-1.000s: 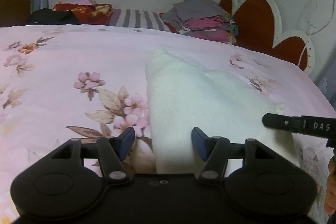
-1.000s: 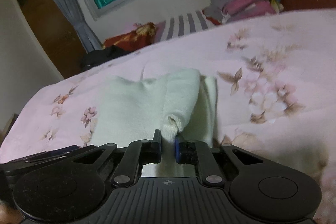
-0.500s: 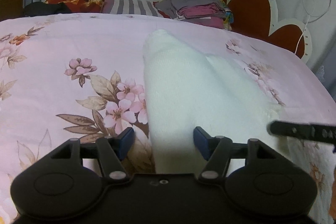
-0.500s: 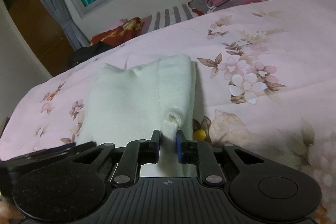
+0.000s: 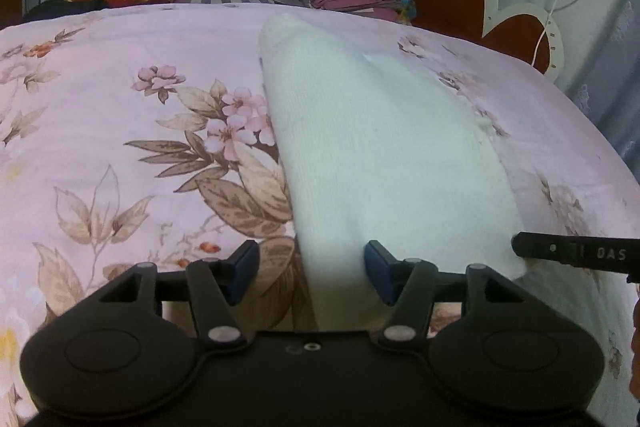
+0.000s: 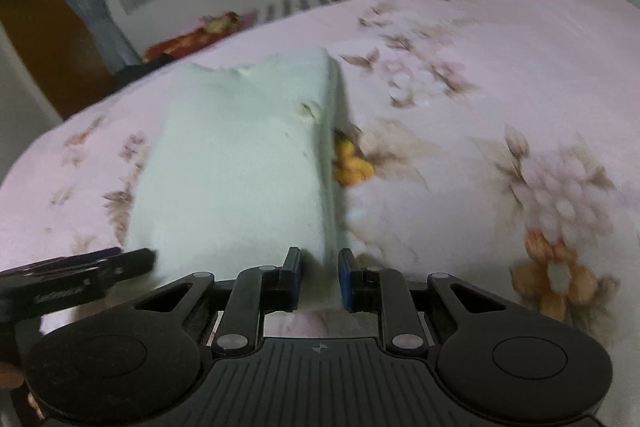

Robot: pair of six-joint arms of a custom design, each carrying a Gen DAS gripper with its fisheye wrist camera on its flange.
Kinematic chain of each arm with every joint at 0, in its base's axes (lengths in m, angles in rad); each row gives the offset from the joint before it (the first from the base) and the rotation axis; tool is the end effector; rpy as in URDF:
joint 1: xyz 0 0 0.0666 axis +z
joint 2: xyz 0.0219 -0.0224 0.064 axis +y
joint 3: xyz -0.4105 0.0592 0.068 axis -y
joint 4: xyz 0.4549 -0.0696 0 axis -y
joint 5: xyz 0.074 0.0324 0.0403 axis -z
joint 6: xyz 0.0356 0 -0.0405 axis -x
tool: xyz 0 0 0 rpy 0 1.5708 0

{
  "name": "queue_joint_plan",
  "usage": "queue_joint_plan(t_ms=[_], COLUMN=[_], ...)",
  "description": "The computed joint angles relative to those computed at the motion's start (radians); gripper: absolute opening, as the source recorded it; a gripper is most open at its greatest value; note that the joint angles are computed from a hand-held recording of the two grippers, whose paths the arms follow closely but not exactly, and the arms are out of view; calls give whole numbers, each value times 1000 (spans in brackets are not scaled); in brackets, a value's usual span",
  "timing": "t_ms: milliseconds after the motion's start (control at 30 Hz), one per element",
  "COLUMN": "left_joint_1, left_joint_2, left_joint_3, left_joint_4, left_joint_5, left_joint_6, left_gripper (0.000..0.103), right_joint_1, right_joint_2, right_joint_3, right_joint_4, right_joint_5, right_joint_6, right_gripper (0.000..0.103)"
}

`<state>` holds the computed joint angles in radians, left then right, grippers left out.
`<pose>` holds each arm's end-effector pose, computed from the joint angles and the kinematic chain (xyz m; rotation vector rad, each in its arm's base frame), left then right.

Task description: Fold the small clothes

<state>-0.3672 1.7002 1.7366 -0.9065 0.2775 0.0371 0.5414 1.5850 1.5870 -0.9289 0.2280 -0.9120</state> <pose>0.6185 -0.2488 0.4626 0.5282 2.4067 -0.5172 0.5320 0.3101 0.4540 0.5530 2.4333 0.3392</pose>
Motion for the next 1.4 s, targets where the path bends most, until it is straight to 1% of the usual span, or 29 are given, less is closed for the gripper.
queue_joint_plan(t_ms=[133,233,333,400,467,500,567,633,667,733,867,1033,1133,1200,1267,1300,1367,1400], left_joint_1=[7,7,5,4,8,10,14,17,18,21,19,8,0,-1,-1,0,3,4], left_joint_2=[2,4,-4,-1,12,17,20,29,39,75,176,331,415,461,514,539,586,599], left_joint_3=[5,8,-9,-3,24,35,49,77,96,157,305,531,655,721,803,843,915,934], left_joint_4=[-16,-19,0,-6,-29,-33,-18,-9,-7,-14,-40,-103,-144,-166,-202,-222,-256,-265], left_joint_5=[21,22,17,16,31,39,43,41,41,42,13,-21,-52,-55,-51,-44,-35,-30], left_joint_6=[4,-2,-12,-10,9,17,47,87,104,134,173,186,180,179,180,177,172,176], left_gripper=[58,58,58,58,58,58,58,63,64,64,64,64,64,64,63,61,58,54], right_joint_1=[20,23,25,30,29,21,7,-7,-17,-40,-85,-141,-173,-190,-203,-207,-218,-223], right_joint_2=[10,9,14,15,20,16,-1,-6,-6,2,59,145,196,230,260,268,287,302], right_joint_3=[10,-3,7,5,19,23,12,16,20,31,99,189,237,270,300,305,318,332], right_joint_4=[-46,-44,-59,-60,-74,-73,-35,-5,18,53,76,113,117,109,102,113,129,123], right_joint_5=[55,70,87,94,84,64,47,45,41,18,-10,-65,-110,-130,-132,-126,-141,-152], right_joint_6=[-22,-64,-105,-122,-90,-77,-67,-48,-43,-30,24,78,79,85,88,94,110,113], right_gripper=[19,19,19,19,19,19,19,19,19,19,19,20,20,25,67,69,69,69])
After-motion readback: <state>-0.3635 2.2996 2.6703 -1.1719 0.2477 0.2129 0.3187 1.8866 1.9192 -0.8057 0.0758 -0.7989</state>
